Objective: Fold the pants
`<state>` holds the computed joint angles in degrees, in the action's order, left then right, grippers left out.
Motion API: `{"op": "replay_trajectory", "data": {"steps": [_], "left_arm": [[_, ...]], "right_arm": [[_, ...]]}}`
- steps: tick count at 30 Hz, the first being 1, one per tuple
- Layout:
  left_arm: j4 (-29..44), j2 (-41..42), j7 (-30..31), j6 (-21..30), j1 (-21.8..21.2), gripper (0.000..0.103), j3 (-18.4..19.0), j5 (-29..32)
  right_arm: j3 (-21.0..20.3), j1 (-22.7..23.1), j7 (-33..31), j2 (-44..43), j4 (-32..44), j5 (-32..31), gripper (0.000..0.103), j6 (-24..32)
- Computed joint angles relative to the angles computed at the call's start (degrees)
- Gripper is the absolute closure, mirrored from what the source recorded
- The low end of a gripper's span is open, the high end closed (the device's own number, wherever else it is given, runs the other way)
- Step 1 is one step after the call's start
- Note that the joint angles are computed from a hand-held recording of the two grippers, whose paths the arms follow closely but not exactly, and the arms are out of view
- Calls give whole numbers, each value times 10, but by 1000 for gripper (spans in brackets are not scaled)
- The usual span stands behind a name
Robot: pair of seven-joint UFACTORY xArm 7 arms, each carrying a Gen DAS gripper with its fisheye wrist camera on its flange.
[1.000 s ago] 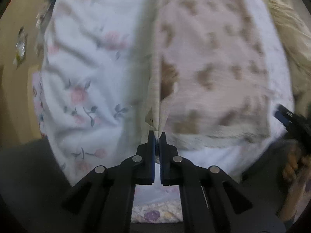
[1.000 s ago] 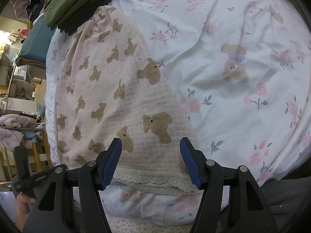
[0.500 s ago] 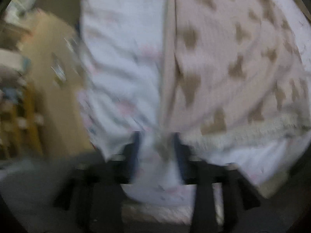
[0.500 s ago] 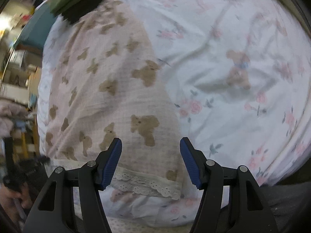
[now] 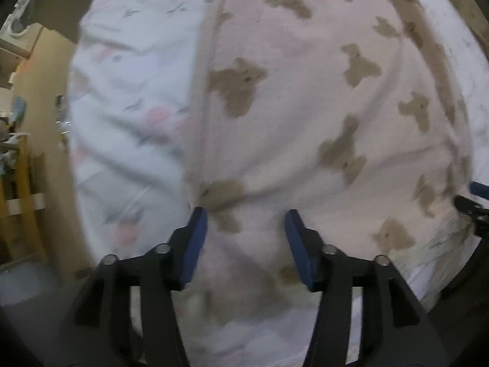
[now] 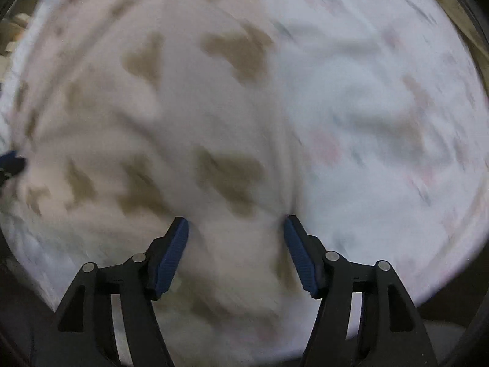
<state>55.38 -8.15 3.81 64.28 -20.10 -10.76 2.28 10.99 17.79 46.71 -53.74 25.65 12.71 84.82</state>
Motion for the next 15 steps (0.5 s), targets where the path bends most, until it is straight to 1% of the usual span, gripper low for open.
{"op": "replay_trajectory", "data": {"steps": [1,2,4,6,7,8,9,12,13,14,15], "left_arm": [[0,-2,0,6,0,42,-1,8],[2,-4,-2,17,1,41,-2,15],[16,-8,11,34,6,41,10,-16],[55,11,10,33,12,38,17,-41],[75,22,6,28,15,32,18,-48],[99,38,5,19,18,25,19,-54],[128,59,3,9,20,24,19,-58],[224,135,-14,-23,18,22,17,-50],[267,169,-12,-33,16,22,16,-51],[309,209,-4,-52,13,22,15,-52],[350,244,2,-57,8,22,13,-51]], "right_arm": [[-2,1,0,1,4,-2,34,18],[-7,1,-1,-4,3,2,34,25],[-21,1,-22,-1,12,4,34,26],[-29,-8,-54,-2,30,-17,34,13],[-31,-16,-64,-2,38,-28,34,5],[-41,-30,-80,-6,45,-44,34,-20],[-48,-42,-92,-7,48,-51,34,-40],[-76,-90,-120,4,56,-75,34,-126],[-88,-106,-129,18,60,-78,34,-162],[-106,-121,-142,45,68,-76,34,-211],[-124,-132,-159,66,72,-72,34,-246]]}}
